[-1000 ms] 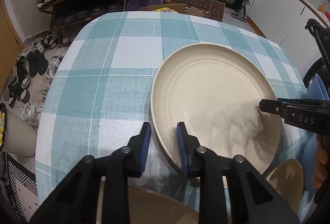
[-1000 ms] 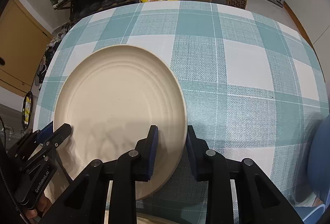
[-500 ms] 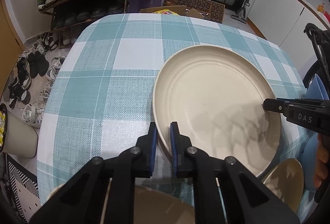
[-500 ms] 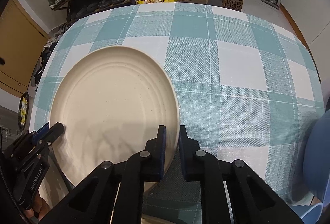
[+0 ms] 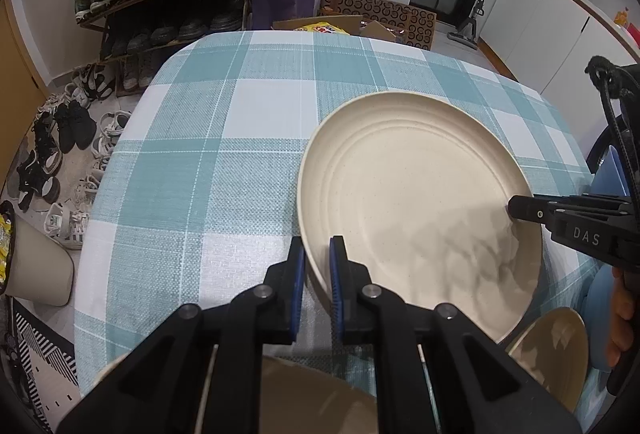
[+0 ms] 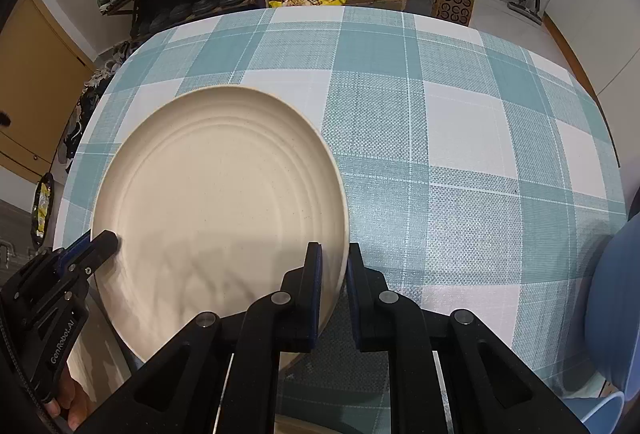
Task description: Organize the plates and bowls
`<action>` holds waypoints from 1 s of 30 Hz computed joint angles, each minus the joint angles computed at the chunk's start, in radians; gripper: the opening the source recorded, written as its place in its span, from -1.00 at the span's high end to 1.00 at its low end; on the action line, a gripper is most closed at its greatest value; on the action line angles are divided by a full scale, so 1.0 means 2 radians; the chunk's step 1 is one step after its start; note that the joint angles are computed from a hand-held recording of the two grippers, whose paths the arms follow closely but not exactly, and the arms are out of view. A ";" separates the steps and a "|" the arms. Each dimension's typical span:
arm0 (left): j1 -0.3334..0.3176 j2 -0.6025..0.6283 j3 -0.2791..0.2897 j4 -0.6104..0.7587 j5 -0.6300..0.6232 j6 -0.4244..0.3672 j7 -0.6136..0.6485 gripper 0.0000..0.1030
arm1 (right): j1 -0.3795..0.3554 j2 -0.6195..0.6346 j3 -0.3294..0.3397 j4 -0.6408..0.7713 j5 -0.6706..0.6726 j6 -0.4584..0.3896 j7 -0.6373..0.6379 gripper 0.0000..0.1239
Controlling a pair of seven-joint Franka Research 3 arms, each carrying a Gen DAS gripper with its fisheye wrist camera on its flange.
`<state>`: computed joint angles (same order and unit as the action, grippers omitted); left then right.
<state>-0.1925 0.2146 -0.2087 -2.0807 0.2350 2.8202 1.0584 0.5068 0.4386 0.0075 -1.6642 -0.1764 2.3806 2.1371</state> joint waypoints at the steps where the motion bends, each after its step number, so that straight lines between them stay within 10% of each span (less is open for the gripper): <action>1: 0.000 -0.001 0.000 0.000 0.000 0.001 0.000 0.82 | 0.000 0.000 0.000 0.000 0.000 0.000 0.000 0.81; 30: -0.010 -0.075 -0.001 -0.045 0.029 0.006 -0.030 0.81 | -0.002 -0.084 0.014 -0.072 -0.031 0.025 0.025 0.81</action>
